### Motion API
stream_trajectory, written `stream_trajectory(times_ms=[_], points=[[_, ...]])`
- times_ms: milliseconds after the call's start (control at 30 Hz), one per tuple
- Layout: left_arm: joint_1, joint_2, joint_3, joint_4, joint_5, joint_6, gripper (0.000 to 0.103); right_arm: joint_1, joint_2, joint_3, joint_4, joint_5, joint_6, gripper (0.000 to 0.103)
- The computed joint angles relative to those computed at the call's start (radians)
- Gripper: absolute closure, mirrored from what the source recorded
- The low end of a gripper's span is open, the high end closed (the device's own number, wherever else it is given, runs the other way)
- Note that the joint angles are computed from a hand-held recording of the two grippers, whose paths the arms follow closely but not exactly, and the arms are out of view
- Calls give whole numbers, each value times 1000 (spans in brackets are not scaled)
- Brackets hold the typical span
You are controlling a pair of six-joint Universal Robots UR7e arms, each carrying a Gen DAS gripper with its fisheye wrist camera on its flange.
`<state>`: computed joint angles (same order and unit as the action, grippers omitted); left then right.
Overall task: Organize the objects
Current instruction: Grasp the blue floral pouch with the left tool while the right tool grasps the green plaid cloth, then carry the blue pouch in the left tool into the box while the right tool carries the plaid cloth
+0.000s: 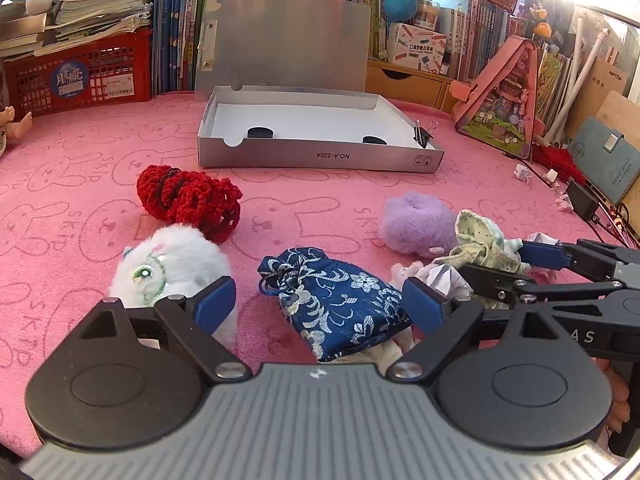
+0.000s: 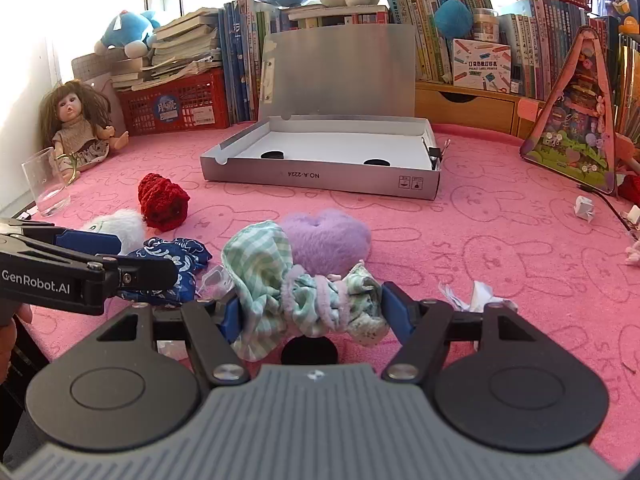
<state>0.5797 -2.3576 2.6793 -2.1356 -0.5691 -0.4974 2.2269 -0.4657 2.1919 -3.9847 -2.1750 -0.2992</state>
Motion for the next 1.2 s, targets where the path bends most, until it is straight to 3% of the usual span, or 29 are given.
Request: stream_trajectory(times_ms=[100, 333, 500, 667, 1000, 1200], points=[[16, 37, 5, -49, -5, 6, 10, 15, 16, -15, -48, -57, -28, 32], [4, 92, 23, -96, 22, -2, 10, 22, 28, -22, -111, -99, -57, 32], [-51, 95, 48, -79, 65, 14, 10, 19, 26, -20, -134, -101, -58, 32], [-44, 159, 58, -81, 123, -34, 10, 18, 35, -21, -132, -103, -57, 32], [1, 194, 65, -186, 105, 3, 10, 18, 51, -35, -104, -92, -53, 32], [-8, 193, 78, -208, 122, 21, 13, 20, 60, -47, -91, -94, -54, 32]])
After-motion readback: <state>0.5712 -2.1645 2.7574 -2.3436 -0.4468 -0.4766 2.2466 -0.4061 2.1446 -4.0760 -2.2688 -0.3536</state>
